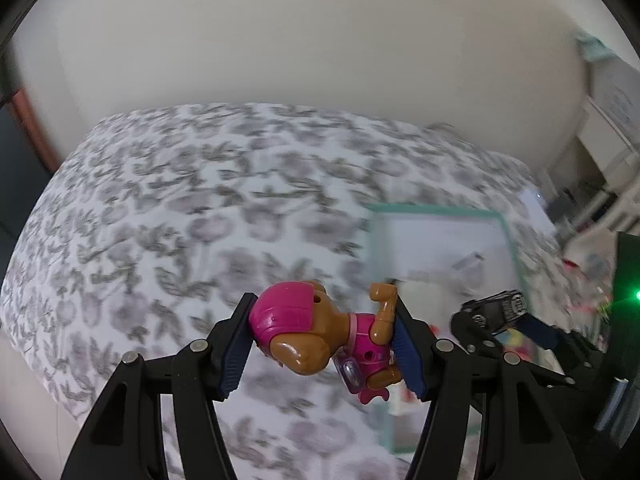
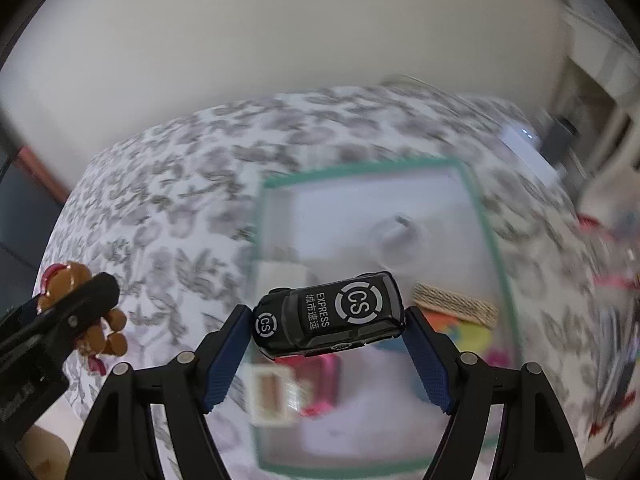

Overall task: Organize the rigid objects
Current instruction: 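Carry the toy figure and black car over the tray with both tools, then open both tools to drop the toy figure and car into the tray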

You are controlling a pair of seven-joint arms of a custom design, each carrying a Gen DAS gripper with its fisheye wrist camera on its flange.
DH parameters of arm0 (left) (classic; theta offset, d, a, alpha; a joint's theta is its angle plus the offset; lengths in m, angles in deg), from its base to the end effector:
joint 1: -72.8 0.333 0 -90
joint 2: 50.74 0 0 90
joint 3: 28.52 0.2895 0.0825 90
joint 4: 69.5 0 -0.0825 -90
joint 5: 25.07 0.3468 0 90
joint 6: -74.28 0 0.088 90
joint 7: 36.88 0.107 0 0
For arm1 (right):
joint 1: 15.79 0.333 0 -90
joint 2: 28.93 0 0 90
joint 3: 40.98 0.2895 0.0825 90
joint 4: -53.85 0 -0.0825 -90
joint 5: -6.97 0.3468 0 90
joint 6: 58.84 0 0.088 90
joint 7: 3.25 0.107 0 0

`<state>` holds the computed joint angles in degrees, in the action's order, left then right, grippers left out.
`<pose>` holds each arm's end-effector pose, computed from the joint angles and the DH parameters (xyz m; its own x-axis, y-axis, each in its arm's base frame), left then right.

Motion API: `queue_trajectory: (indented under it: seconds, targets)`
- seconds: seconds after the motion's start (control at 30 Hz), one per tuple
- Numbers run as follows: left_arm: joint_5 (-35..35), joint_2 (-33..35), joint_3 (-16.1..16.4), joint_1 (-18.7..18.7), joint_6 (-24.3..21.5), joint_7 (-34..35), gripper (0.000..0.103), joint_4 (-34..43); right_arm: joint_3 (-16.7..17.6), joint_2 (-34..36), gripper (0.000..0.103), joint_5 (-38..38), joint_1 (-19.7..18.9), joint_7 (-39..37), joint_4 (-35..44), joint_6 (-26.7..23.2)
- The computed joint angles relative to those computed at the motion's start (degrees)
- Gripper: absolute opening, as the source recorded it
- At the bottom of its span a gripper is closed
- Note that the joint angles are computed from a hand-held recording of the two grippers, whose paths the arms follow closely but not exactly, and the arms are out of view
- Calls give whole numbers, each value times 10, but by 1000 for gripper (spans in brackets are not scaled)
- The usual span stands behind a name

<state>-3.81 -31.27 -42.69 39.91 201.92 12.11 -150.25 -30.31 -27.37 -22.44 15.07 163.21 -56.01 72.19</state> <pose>0.4743 -0.4539 0.5504 -0.2449 -0.9662 0.0803 -0.8376 0.1692 -0.5194 0.4296 0.3643 0.5020 -0.2892 -0.9461 -0.1457 -0.8032 0.3226 -0.5009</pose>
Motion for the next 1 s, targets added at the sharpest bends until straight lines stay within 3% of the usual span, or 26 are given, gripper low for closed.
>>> queue_trajectory:
  seconds: [0.23, 0.5, 0.83, 0.93, 1.0]
  targets:
    - [3, 68, -10, -55, -46, 28, 65, 92, 9, -99, 79, 17, -22, 14, -123, -12]
    - [-19, 141, 3, -98, -84, 47, 65, 186, 26, -122, 79, 42, -46, 10, -176, 13]
    - [-72, 137, -4, -82, -49, 60, 66, 146, 30, -120, 79, 55, -44, 14, -183, 26]
    - [-86, 119, -8, -71, -24, 61, 77, 109, 32, -123, 80, 63, -43, 18, -186, 22]
    - [-89, 107, -8, -67, -16, 56, 77, 88, 33, -128, 81, 68, -42, 21, -193, 26]
